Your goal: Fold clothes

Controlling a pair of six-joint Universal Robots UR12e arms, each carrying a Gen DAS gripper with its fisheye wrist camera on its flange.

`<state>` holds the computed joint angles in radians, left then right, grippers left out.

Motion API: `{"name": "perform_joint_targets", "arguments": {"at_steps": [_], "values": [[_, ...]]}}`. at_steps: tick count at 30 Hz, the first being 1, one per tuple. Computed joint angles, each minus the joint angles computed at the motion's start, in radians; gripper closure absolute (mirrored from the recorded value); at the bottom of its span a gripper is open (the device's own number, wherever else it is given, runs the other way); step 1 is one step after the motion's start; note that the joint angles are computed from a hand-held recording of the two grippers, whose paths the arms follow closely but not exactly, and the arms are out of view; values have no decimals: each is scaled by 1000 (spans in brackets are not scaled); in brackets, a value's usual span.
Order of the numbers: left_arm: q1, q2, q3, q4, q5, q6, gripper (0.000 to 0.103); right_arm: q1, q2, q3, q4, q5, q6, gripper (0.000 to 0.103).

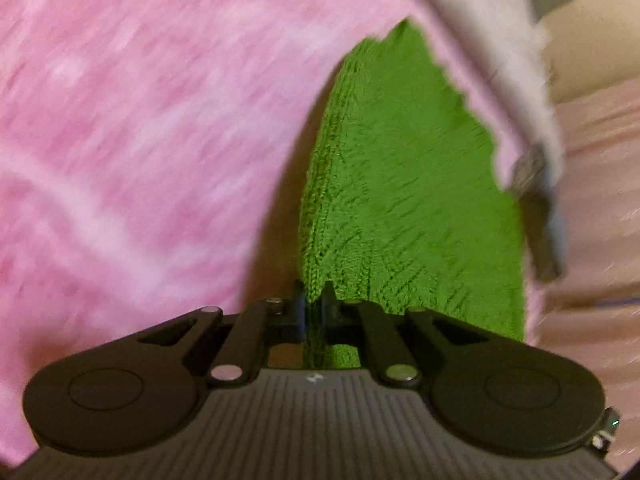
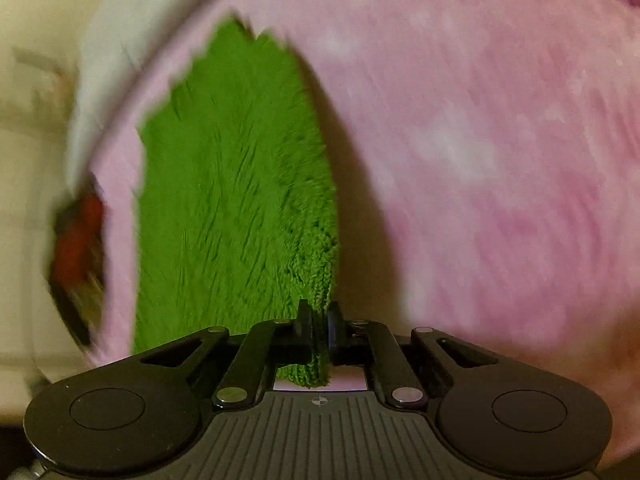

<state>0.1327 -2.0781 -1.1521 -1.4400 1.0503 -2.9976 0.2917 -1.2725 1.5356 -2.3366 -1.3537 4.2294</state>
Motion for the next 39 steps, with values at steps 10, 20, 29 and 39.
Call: {"name": "perform_joint_targets", "arguments": {"at_steps": [10, 20, 29, 39], "values": [[-84, 36, -13, 147, 420, 163, 81, 53, 91, -235, 324, -366, -346, 31], [-176, -69, 42, 341, 237, 457, 79, 59, 274, -360, 119, -378, -608, 39], [-135, -49, -2, 298, 297, 487, 79, 69, 170, -279, 265, -339, -623, 51], [-196, -242, 311, 248, 155, 438, 94, 14, 385, -524, 80, -335, -698, 64]]}}
